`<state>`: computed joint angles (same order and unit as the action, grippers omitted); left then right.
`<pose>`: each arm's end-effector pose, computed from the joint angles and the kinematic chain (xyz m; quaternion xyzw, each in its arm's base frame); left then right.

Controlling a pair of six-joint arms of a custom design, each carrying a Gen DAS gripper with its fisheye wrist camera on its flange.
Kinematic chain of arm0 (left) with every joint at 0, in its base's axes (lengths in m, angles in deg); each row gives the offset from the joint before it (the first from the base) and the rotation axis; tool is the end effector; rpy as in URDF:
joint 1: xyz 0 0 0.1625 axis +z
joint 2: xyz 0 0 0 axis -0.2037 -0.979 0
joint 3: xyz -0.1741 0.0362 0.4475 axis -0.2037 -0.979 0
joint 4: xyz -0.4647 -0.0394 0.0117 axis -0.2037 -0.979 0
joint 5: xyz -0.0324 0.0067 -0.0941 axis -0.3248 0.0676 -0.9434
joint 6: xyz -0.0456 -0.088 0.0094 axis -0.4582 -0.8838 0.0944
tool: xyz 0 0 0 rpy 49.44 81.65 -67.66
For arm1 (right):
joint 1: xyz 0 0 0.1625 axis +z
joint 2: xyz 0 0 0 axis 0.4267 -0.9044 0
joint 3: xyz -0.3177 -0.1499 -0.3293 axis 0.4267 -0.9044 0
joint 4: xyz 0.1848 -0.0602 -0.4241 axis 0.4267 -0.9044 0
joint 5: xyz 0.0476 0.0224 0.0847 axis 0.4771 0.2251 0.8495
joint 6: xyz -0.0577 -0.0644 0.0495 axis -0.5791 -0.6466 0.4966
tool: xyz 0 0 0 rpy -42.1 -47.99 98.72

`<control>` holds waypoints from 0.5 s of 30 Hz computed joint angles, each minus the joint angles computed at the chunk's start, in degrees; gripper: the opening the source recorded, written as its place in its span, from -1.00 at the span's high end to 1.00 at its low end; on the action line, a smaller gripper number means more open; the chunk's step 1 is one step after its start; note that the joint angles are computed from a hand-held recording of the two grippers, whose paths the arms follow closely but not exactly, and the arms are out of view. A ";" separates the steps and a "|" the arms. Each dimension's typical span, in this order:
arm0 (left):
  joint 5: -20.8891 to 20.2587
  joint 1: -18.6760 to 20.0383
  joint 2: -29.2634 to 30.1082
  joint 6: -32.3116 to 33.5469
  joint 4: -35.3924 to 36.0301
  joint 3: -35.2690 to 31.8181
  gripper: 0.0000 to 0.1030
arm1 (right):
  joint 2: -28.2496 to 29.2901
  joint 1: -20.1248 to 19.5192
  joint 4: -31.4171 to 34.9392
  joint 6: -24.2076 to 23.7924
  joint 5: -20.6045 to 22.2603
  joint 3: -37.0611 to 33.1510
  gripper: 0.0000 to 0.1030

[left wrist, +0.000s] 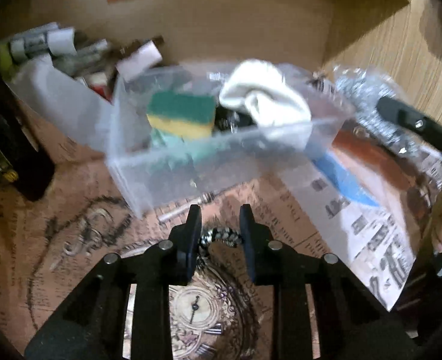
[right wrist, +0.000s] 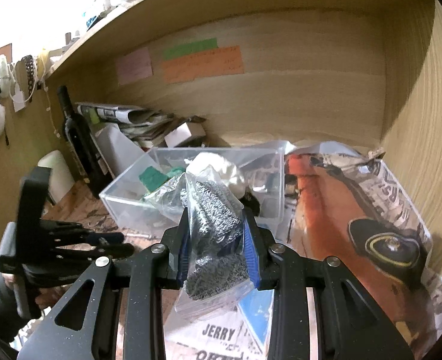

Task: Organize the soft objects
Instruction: 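Carry the bracelet and steel wool bag into the clear box and open both tools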

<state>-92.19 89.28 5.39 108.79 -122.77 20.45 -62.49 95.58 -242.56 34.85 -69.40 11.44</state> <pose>-0.0096 -0.7748 0.3648 0.4304 0.8654 -0.1846 0.1780 0.4619 -0.6617 -0.0091 0.1128 -0.8190 0.4769 0.2984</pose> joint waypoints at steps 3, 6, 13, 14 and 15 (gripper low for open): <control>-2.02 -0.28 -1.17 0.24 -1.02 -0.03 0.50 | 0.14 -0.08 -0.77 -1.11 0.03 -0.75 0.45; -2.63 -1.07 -2.41 0.47 -3.20 1.31 0.50 | 0.24 -0.24 -1.24 -1.80 0.26 -1.31 0.45; -4.13 -2.38 -2.33 0.61 -7.46 0.21 0.50 | 0.88 -0.57 -1.90 -3.23 0.65 -3.33 0.45; -4.20 -2.47 -1.81 0.38 -7.90 -0.46 0.50 | 1.05 -0.63 -1.96 -3.62 0.77 -3.81 0.45; -4.26 -2.56 -1.42 0.22 -8.23 -1.03 0.50 | 1.16 -0.73 -1.85 -3.93 0.93 -4.23 0.45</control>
<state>-96.45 86.72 3.96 109.01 -130.99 19.42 -61.32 94.85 -244.42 30.92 -68.46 7.21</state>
